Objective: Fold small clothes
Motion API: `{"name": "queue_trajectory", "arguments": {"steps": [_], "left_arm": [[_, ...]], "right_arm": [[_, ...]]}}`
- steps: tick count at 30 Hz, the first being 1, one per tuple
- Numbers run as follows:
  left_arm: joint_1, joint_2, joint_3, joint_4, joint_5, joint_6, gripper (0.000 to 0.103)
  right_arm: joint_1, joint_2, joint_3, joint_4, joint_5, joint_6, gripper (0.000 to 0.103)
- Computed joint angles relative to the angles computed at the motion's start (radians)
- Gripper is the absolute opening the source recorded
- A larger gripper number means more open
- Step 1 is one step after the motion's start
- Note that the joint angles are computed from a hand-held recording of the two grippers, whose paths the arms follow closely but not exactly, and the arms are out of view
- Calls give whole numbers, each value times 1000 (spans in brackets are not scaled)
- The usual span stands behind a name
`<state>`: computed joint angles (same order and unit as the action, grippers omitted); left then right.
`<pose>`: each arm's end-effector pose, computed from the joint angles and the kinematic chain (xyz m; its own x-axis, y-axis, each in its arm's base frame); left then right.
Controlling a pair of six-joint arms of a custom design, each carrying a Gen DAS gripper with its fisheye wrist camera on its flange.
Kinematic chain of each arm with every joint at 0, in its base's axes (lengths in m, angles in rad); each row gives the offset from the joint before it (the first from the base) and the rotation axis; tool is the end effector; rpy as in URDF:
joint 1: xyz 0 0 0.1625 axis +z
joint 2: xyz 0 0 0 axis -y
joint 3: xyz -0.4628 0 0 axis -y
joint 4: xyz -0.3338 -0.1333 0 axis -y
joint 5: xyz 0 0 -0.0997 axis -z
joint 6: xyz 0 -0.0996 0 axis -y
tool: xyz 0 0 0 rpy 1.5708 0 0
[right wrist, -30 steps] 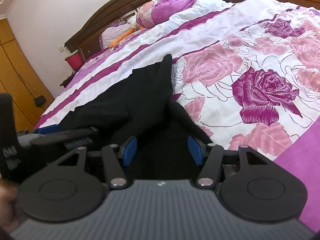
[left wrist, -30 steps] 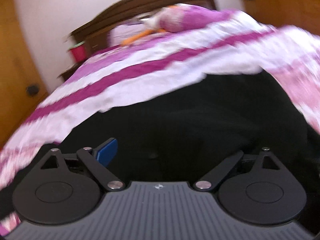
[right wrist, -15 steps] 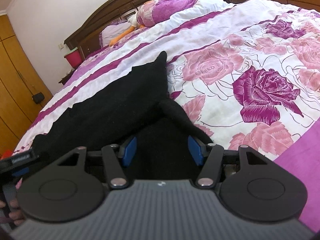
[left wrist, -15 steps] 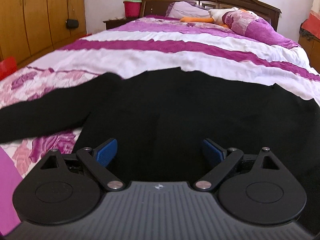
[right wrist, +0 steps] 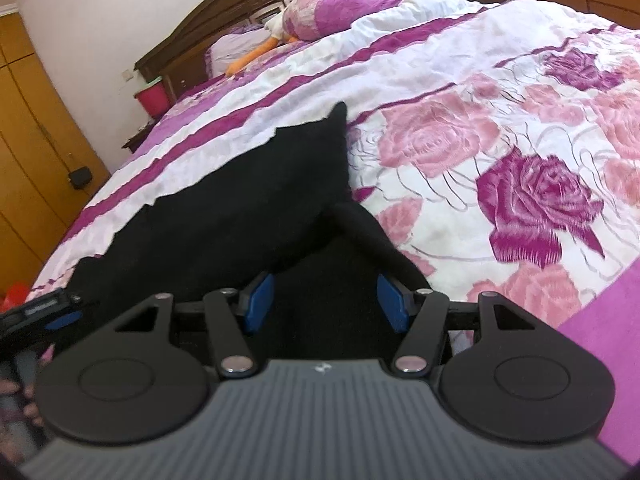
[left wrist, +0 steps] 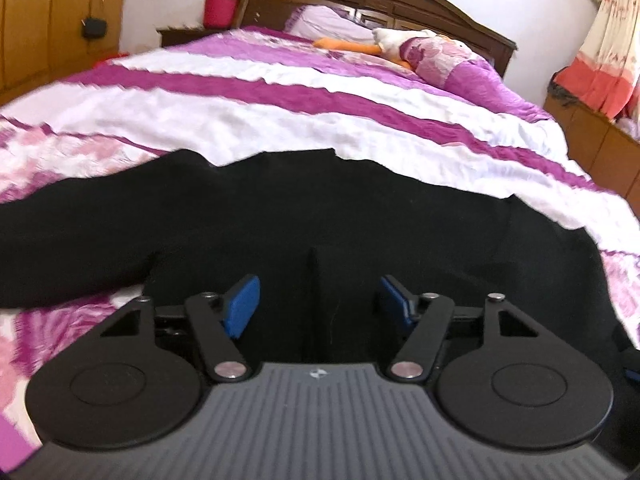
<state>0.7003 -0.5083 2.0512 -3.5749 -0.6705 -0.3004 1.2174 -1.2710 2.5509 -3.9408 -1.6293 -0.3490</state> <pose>-0.2694 -0.5034 0.0430 -0.8398 0.0684 -0.5385 0.4567 0.6254 -0.6327 -0.0073 -0.3881 0.3273 -0.9180 0.2220 0.3286 -0.1638 0.5424 -0.8240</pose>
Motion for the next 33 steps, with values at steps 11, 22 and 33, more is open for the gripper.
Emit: {"name": "queue_trajectory", "arguments": {"steps": [11,22,33], "left_arm": [[75,9,-90,50,-108,27,71],[82,27,-80,-52,-189,81,10],[-8,192,-277,-464,28,665,10]], "right_arm": [[71,20,-240,200,-74,-28,61],[67,140,-428,230,-111,-19,61],[40,222,-437,82,-42,-49,58]]}}
